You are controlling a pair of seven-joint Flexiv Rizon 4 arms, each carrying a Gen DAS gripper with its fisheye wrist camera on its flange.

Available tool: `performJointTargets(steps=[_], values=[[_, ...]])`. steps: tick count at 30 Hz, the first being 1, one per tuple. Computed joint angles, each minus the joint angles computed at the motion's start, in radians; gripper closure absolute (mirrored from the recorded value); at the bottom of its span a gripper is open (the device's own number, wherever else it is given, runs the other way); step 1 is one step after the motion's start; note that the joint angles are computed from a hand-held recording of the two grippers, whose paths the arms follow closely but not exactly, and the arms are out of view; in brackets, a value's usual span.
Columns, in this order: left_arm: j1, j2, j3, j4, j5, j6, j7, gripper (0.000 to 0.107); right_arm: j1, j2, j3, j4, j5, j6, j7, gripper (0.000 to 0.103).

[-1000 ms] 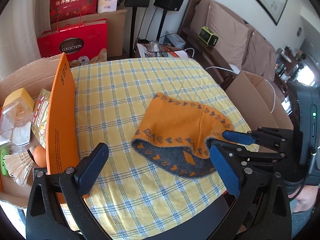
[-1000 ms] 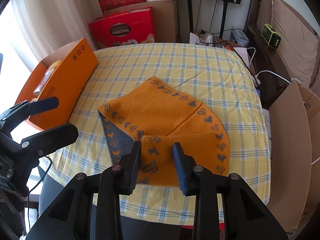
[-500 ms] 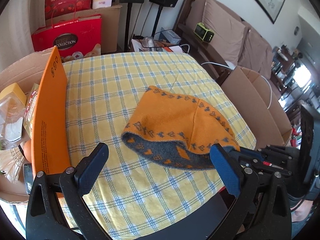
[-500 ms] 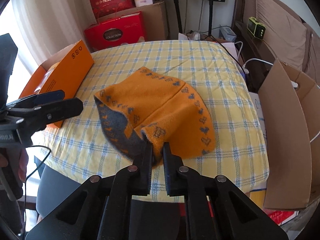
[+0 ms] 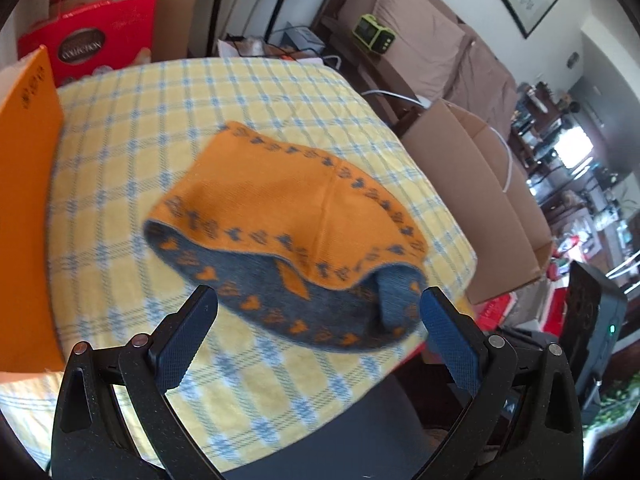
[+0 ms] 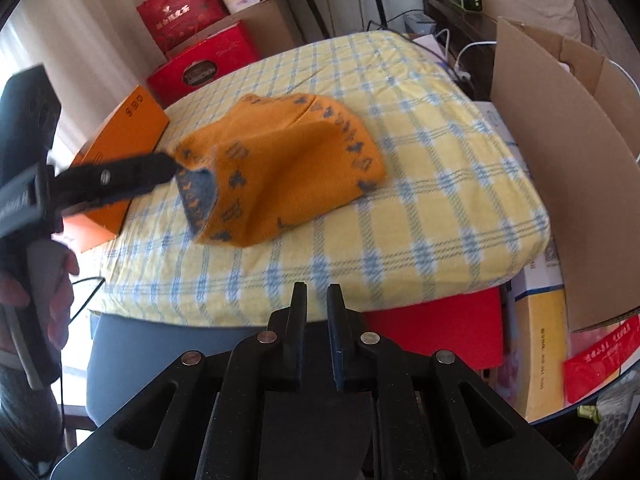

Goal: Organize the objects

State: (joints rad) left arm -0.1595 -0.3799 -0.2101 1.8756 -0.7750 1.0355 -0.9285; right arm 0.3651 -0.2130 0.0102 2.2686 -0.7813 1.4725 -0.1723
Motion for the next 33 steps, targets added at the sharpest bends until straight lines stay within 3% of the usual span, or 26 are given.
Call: performJointTargets(steps=[3,4,6,9,11,13,15,17,20,23,26,28,33], values=[[0.012,0.012,-0.035,0.02,-0.094,-0.017,0.059,0.006,-0.003,0.011,-0.056,0.001,-0.097,0.032,0.052,0.087],[0.011,0.015,-0.039,0.022,-0.12,-0.027,0.069,0.006,-0.014,0.01,-0.072,-0.004,-0.123,0.049,0.065,0.076],[0.003,0.016,-0.04,0.018,-0.155,-0.043,0.084,0.006,-0.042,0.001,-0.078,-0.021,-0.133,0.066,0.047,0.064],[-0.016,0.016,-0.04,0.015,-0.189,-0.057,0.107,0.013,-0.072,-0.025,-0.086,-0.043,-0.113,0.107,0.014,0.064],[-0.033,0.011,-0.032,0.008,-0.174,-0.059,0.1,0.026,-0.083,-0.053,-0.093,-0.062,-0.064,0.15,-0.022,0.064],[-0.048,0.004,-0.029,0.005,-0.155,-0.058,0.098,0.032,-0.083,-0.07,-0.097,-0.074,-0.025,0.168,-0.054,0.064],[-0.061,-0.005,-0.027,0.002,-0.134,-0.051,0.088,0.042,-0.115,-0.099,-0.056,-0.101,0.028,0.173,-0.111,0.064],[-0.071,-0.013,-0.026,0.004,-0.113,-0.035,0.079,0.07,-0.191,-0.137,0.043,-0.137,0.097,0.169,-0.184,0.064],[-0.083,-0.011,-0.033,0.027,-0.107,0.044,0.086,0.102,-0.271,-0.182,0.148,-0.169,0.168,0.178,-0.267,0.065],[-0.07,0.005,-0.067,0.064,-0.175,0.103,0.149,0.103,-0.325,-0.218,0.219,-0.181,0.222,0.224,-0.322,0.07],[-0.068,0.024,-0.079,0.09,-0.232,0.109,0.197,0.104,-0.412,-0.252,0.331,-0.194,0.256,0.245,-0.382,0.083],[-0.069,0.043,-0.09,0.112,-0.304,0.117,0.26,0.104,-0.429,-0.258,0.361,-0.196,0.276,0.25,-0.411,0.089],[-0.104,0.101,-0.072,0.16,-0.494,0.122,0.415,0.104,-0.52,-0.267,0.485,-0.194,0.323,0.272,-0.484,0.091]])
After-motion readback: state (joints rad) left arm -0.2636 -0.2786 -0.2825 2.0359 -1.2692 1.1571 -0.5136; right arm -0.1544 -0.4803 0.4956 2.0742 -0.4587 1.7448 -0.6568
